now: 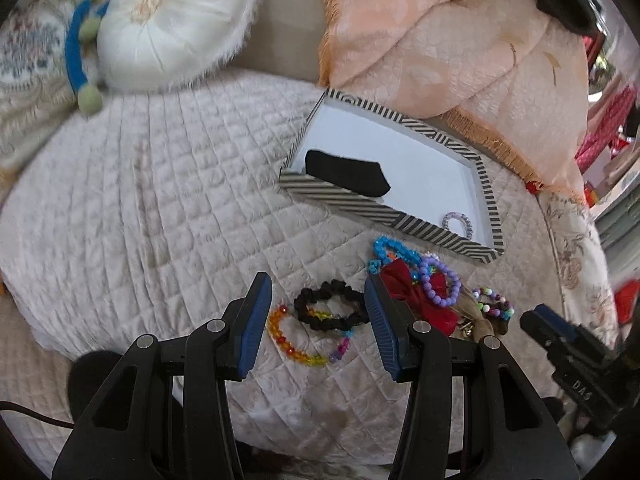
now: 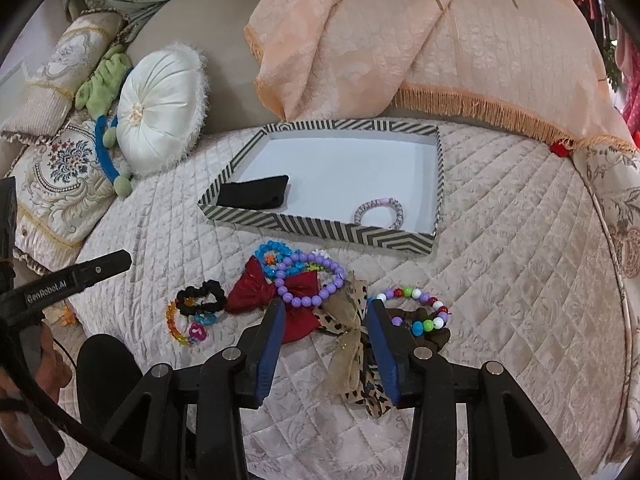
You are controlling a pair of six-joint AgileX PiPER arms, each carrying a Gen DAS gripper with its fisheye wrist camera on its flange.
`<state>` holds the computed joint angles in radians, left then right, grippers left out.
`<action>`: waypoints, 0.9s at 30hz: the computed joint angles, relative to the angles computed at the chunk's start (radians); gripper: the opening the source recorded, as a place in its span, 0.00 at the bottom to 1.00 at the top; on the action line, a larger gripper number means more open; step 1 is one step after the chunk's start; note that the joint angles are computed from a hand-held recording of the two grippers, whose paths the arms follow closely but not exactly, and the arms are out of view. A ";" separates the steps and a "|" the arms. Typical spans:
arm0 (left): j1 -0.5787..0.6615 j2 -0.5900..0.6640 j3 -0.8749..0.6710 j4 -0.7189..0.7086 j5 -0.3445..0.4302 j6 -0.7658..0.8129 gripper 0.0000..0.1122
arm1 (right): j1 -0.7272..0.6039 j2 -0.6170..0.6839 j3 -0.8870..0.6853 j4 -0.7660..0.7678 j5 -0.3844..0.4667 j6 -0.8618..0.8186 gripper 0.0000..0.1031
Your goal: Organize jewelry
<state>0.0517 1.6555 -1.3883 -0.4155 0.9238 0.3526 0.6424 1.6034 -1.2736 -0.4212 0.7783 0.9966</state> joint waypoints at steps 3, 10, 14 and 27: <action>0.005 0.040 -0.028 -0.008 0.042 0.013 0.43 | -0.026 0.010 0.014 0.056 -0.034 -0.045 0.41; -0.014 0.188 -0.120 0.020 0.125 -0.002 0.43 | -0.113 0.073 -0.007 0.213 -0.090 -0.245 0.42; -0.036 0.251 -0.169 0.064 0.152 -0.016 0.43 | -0.171 0.124 -0.036 0.255 -0.107 -0.327 0.42; -0.117 0.371 -0.261 0.209 0.146 -0.056 0.43 | -0.226 0.399 -0.313 0.372 0.008 -0.625 0.31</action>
<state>-0.0652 2.0269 -1.6489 -0.2069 1.0693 0.2966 0.4168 2.0026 -1.5864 -0.0489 0.7861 0.3711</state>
